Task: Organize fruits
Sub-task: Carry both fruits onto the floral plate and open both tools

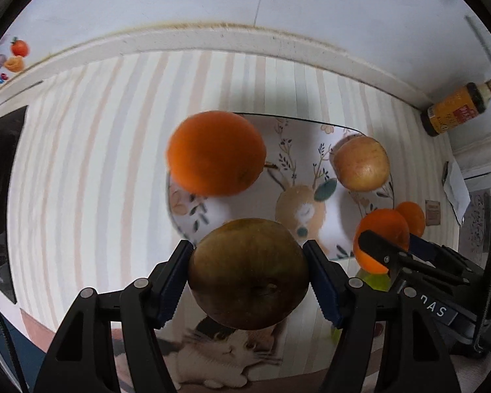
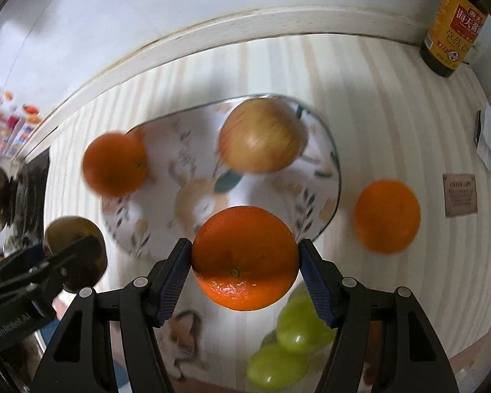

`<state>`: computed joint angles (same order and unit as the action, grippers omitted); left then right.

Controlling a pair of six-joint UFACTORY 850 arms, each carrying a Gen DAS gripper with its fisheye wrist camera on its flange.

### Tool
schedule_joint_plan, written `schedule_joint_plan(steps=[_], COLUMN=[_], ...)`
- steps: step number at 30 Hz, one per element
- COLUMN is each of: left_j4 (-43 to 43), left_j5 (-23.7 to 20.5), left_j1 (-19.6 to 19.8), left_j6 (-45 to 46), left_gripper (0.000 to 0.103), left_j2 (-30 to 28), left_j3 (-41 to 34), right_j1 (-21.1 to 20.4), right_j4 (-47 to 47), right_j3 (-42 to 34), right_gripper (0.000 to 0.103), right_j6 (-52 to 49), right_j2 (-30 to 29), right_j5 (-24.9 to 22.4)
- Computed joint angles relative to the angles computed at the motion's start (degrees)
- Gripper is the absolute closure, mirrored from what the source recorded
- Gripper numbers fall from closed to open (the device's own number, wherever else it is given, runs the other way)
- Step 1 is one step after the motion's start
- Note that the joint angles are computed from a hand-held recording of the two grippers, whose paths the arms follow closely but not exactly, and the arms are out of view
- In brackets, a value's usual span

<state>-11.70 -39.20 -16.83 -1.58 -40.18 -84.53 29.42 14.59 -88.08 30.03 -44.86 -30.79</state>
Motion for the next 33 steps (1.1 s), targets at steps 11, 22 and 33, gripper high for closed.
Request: schedule_joint_plan(steps=[11,22,33], left_j4=[-5.9,-6.7,10.3], left_j5=[-8.8,-6.0,2.7], left_j1=[2.2,2.4,0.4], left_j6=[0.1,2.5,-8.0], left_gripper=[0.036,0.004,0.004], left_j2=[-8.0,-5.5,4.7], left_j3=[-8.6,-6.5,3.1], right_j1=[-3.4,-3.8,1.0], right_j4=[17.4,18.8,-11.1], right_j3=[-5.2,-1.9,1.3], right_gripper=[0.033,0.014,0.014], right_j6=[-13.3,-12.8,9.0], right_j2=[-6.0,-3.5,3.4], right_j5=[-2.2,-2.0,-4.1])
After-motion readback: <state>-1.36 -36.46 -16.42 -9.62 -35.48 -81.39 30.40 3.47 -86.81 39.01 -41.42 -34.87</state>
